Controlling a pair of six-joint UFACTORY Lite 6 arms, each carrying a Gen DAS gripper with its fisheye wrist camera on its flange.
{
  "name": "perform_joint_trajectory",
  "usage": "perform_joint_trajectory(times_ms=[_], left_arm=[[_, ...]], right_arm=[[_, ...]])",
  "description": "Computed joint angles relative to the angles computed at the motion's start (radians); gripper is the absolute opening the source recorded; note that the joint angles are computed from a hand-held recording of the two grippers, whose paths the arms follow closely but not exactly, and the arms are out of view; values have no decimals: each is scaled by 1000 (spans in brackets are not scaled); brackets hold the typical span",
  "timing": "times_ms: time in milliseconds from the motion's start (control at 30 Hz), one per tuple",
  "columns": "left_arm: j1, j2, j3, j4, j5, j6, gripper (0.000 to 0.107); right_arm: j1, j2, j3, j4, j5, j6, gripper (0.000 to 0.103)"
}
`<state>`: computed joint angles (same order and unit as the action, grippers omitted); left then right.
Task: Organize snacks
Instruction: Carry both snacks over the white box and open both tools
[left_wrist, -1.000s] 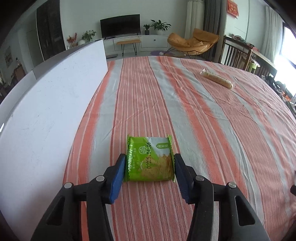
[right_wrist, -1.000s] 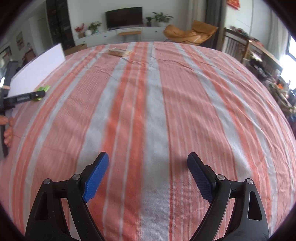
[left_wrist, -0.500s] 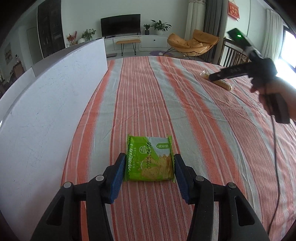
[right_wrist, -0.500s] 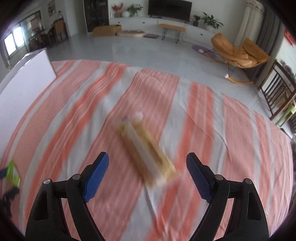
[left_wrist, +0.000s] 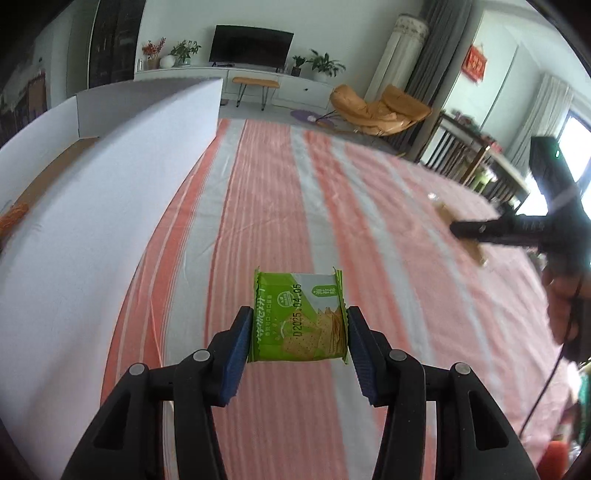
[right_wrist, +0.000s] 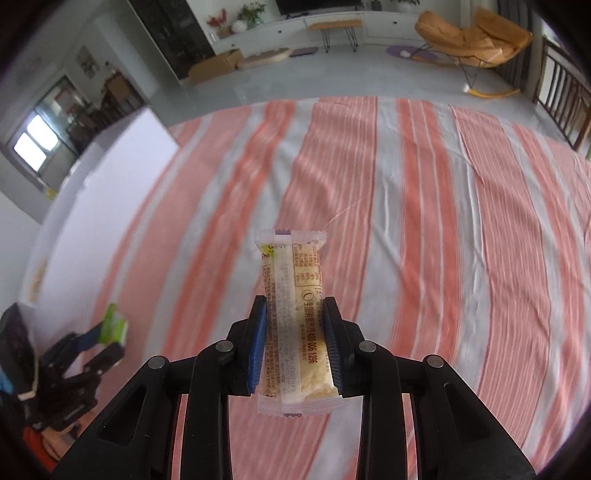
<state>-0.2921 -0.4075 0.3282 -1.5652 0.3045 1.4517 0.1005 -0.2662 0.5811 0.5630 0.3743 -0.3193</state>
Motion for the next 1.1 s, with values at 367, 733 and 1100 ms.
perform_joint_trajectory(times_ms=[367,733,1100], left_arm=[[786,93,520,688,517,-320,50],[1151,289,592,596,446,-47,103],[1205,-118,373,706,332,-48,103]], right_arm=[[628,274,681,-618,23,967,31],[836,1021,1532,-859,133,1245,79],[1044,885,1421,-1188,437,1445,85]])
